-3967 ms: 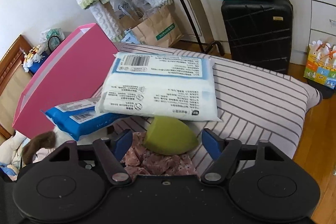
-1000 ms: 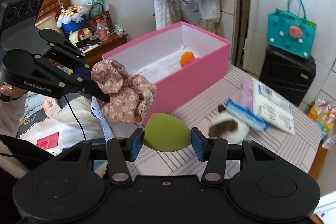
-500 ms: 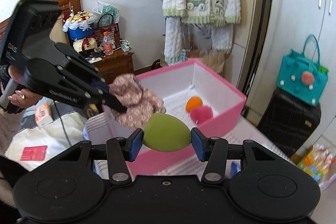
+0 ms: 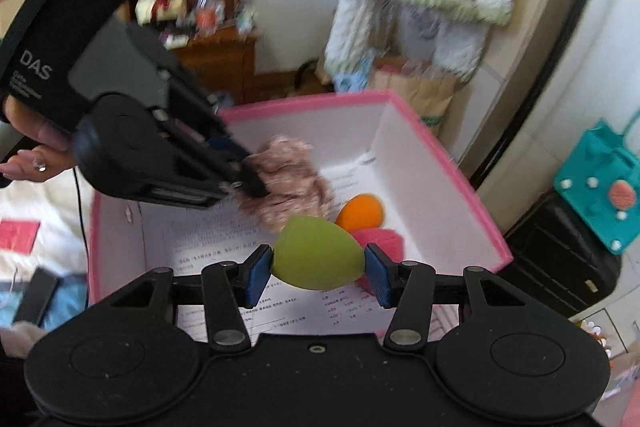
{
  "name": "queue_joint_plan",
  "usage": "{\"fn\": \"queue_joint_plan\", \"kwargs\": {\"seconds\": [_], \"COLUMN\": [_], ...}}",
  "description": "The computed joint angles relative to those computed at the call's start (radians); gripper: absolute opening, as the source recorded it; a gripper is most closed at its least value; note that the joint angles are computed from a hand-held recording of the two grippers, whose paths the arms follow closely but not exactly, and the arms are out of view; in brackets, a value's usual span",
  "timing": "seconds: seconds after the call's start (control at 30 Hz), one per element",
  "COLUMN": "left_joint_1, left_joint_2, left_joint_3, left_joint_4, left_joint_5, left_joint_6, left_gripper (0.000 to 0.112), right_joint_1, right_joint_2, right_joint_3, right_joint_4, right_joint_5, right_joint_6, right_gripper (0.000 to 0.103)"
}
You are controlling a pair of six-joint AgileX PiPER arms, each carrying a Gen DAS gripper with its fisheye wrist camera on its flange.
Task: Organize soft objects
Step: 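Carry the scrunchie and green sponge into the pink box with both tools, then open both tools to drop the scrunchie and green sponge into the box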
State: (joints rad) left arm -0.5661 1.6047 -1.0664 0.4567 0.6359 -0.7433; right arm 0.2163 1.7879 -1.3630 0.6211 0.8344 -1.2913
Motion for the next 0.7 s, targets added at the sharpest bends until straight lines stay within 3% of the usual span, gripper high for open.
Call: {"fn": "queue_joint_plan", "kwargs": {"seconds": [0.1,0.2,0.3,0.53,0.7], "left_joint_1": [0.022,-0.001,0.010,0.008,0.040], "left_joint_2": [0.073,0.124,0.162,0.228,0.255], "left_joint_3": [-0.058,-0.110,-0.163,-0.229,-0.247], "left_joint_4": [-0.030,0.051,0.043,0.149,0.105], "left_joint_5": [0.026,0.072,0.094,0.115,0.089], "left_joint_6": [0.037,-0.008,0.015,-0.083,-0.061], "left_gripper": [0.008,0.008,0.008,0.008,0.009], "right_joint_1": [0.039,0.062,0.072,0.092,0.099], "right_joint_2": [0.076,0.130,0.178,0.257,0.295], "right_joint_3": [-0.073,-0.123,-0.175,-0.251,-0.309], "right_joint_4": [-0.080,-0.140,-0.167,-0.203,-0.221], "right_joint_5": [0.021,0.035,0.073,0.113,0.153], "right_joint_6": [0.050,0.078,0.092,0.104,0.141], "right_gripper": [0.056,0.056,0.056,0.055,0.055]}}
